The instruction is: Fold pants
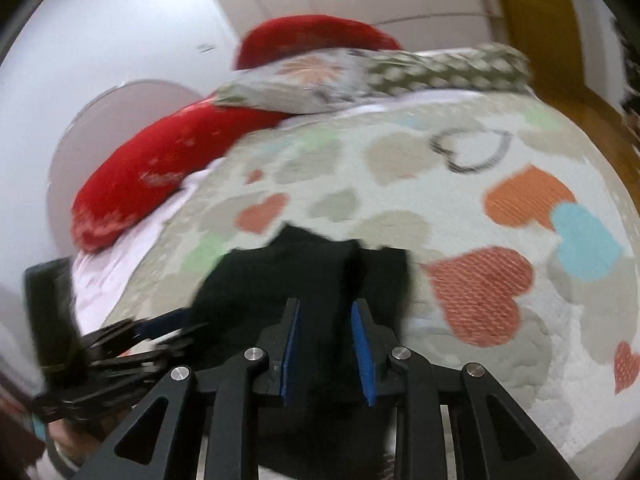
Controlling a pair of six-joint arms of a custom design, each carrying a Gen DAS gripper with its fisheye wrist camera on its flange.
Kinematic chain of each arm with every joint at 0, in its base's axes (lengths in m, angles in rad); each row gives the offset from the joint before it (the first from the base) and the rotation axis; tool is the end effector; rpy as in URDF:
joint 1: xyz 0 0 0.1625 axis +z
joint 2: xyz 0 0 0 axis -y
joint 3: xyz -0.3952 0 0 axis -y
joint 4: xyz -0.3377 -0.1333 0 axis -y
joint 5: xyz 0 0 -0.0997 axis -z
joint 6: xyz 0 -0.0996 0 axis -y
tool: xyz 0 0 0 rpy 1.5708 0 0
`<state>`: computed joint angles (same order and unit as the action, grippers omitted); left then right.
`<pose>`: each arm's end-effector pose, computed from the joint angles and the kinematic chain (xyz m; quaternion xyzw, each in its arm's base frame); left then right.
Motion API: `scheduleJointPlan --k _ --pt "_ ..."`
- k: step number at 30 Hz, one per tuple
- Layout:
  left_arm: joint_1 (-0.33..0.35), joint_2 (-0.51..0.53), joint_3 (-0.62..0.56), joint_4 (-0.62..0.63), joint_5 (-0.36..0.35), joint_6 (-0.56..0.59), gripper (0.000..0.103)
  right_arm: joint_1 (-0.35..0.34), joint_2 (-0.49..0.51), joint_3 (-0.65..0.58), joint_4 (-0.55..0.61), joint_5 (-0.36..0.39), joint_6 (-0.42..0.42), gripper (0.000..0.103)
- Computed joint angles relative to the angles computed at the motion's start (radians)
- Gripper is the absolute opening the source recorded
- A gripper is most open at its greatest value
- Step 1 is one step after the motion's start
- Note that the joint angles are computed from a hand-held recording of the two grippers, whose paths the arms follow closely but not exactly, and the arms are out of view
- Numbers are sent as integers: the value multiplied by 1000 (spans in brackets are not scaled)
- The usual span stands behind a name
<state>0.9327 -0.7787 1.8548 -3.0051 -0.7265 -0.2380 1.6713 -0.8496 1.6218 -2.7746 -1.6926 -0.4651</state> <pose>-0.1656 -0.5721 0.1158 0.1068 0.8942 -0.3182 0.2962 0.1843 -0.6194 0.1756 0.2596 -0.9399 0.1994 0.0972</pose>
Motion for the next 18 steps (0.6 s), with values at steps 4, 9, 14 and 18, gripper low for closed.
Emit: scheduleJointPlan --k 4,9,14,18 --pt "-8 26 -3 -21 39 -7 50 16 7 30 19 -3 -39 25" --pt "-9 34 11 -64 39 -18 51 9 43 82 -60 -98 -88 26" --pt "-38 53 37 -136 102 5 51 18 5 112 -89 -61 -73 28" --pt "-64 54 64 -180 151 13 51 36 -22 152 -174 -61 -95 51"
